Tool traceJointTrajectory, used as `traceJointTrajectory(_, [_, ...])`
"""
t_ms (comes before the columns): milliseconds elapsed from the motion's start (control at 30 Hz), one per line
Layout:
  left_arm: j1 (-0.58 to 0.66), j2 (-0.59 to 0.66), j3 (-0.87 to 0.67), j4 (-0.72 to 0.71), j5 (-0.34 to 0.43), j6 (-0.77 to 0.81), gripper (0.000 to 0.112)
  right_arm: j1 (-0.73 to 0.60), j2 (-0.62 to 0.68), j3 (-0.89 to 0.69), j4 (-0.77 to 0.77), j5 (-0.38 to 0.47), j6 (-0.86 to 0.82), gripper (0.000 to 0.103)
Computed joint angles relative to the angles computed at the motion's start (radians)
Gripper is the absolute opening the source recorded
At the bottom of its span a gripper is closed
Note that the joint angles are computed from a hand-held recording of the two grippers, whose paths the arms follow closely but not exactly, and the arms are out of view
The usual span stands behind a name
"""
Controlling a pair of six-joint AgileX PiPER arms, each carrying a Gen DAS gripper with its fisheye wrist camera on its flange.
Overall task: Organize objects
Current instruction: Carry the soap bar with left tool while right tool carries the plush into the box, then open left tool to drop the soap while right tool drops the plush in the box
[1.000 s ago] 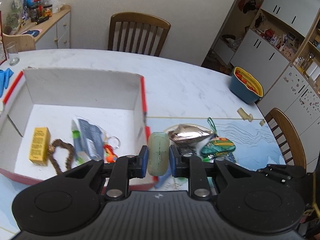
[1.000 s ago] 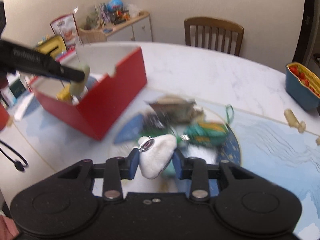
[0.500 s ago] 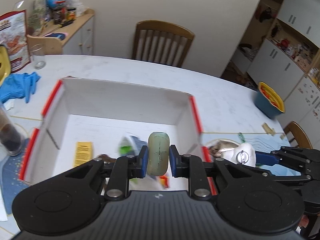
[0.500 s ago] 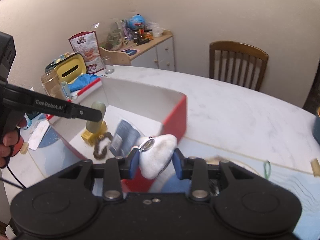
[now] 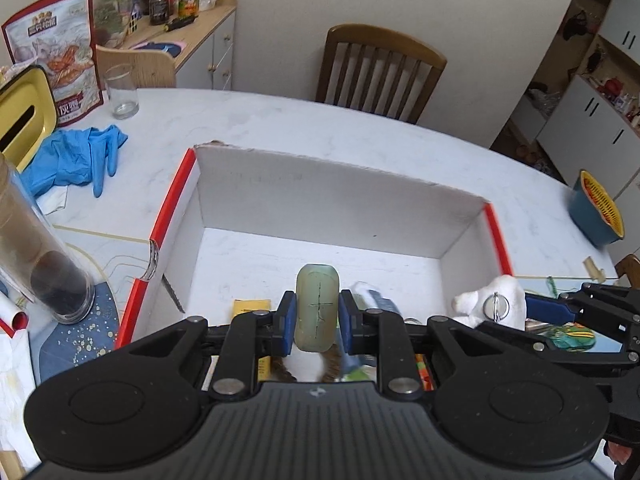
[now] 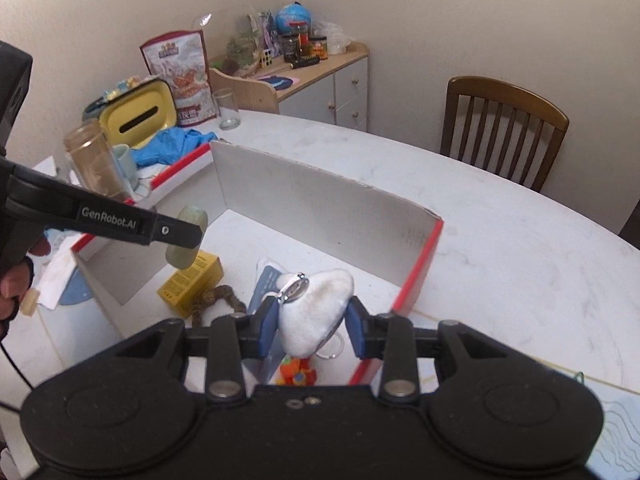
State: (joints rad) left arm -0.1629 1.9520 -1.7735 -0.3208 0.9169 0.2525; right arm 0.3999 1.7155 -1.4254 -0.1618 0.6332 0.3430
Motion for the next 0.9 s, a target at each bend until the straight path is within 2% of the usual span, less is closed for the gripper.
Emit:
traceJointTrajectory(233, [-0.035,0.111,-0.12,0.084,0.045,-0.019,0.021,0.031,0.111,-0.118,-0.062,0.08,0.017,0.036])
traceJointTrajectory(367, [-0.06,0.166,-0.183,0.125,0.098,-0.011,0.021,0.05,0.137,-0.137,-0.082,0.105,0.012,0.037])
traceJointTrajectory(467, [-0.074,0.197,-0.223,0.145,0.141,-0.008,0.021,0.061,0.138,-0.135,-0.099,0.109,0.008,0.038])
traceJointTrajectory(567, [-0.088,0.205,-0.22,0.171,0.138,-0.004,0.021,0.065,0.136,-0.131,-0.101,0.114,0.0,0.038])
traceJointTrajectory(700, [-0.092,0.238,-0.259,0.173,0.178,-0.001,0.021,0.065,0.127,-0.124,-0.102,0.113,0.003,0.041])
traceJointTrajectory(900, [-0.097,0.228,-0.235,0.182,0.164,0.002,0.022,0.059,0.081,-0.081,-0.085,0.09,0.008,0.042])
